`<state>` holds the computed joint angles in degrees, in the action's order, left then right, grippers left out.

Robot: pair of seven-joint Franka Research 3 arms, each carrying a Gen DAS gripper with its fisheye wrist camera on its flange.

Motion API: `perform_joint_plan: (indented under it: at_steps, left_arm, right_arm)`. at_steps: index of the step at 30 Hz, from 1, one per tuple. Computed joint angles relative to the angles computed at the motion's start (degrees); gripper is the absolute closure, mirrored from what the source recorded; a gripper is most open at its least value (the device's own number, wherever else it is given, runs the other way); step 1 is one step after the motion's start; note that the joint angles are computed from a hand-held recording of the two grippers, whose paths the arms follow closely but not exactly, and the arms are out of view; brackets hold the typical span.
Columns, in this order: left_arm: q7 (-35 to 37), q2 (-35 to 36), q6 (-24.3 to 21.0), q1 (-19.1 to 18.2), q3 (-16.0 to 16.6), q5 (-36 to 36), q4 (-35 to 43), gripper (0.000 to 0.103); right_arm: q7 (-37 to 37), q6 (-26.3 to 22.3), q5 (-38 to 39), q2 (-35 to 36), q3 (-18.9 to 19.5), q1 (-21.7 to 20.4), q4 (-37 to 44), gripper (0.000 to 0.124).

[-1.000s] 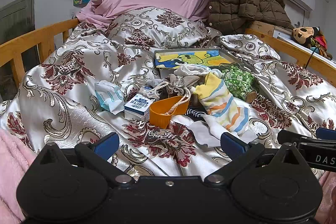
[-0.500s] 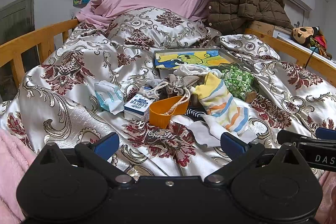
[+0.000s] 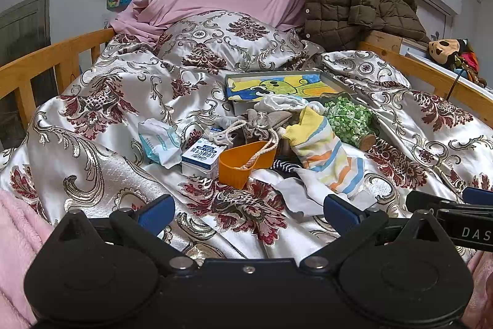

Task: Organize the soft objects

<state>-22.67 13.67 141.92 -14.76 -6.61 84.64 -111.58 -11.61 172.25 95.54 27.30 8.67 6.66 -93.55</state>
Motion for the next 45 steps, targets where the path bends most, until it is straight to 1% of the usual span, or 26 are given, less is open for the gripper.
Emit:
perform_joint_plan:
  at_steps: [20,23,30,35,39,43,45]
  left_arm:
    - [0.0,0.0,0.0,0.0,0.0,0.0,0.0,0.001]
    - [0.0,0.0,0.0,0.0,0.0,0.1,0.0,0.001]
    - [0.0,0.0,0.0,0.0,0.0,0.0,0.0,0.001]
    - [0.0,0.0,0.0,0.0,0.0,0.0,0.0,0.001]
    - [0.3,0.0,0.0,0.0,0.0,-0.3,0.0,0.001]
    - [2.0,0.8,1.2,0.3,0.1,-2.1,1.1,0.001]
    - [2.3,1.4,2.0,0.5,0.4,-2.5,2.0,0.001]
  right_arm:
    - [0.4,0.0,-0.3,0.0,0.1,-0.1,0.0,0.021]
    - [1.4,0.1,-1.1,0.1,0.1,-0.1,0.0,0.021]
    - [-0.3,0.0,0.8,-0.3,0.0,0.0,-0.5,0.021]
    - [0.9,-0.1,-0.3,-0.4,-0.2,0.2,-0.5,0.021]
    - [0.3,-0.1,0.2,-0.4,-0.1,0.1,-0.5,0.021]
    - [0.2,-1.6,1.1,-1.0,-0.1,-0.3,-0.7,0.021]
    - [2.3,-3.3,-0.2,-1.2,-0.2,-0.6,-0.4,0.021]
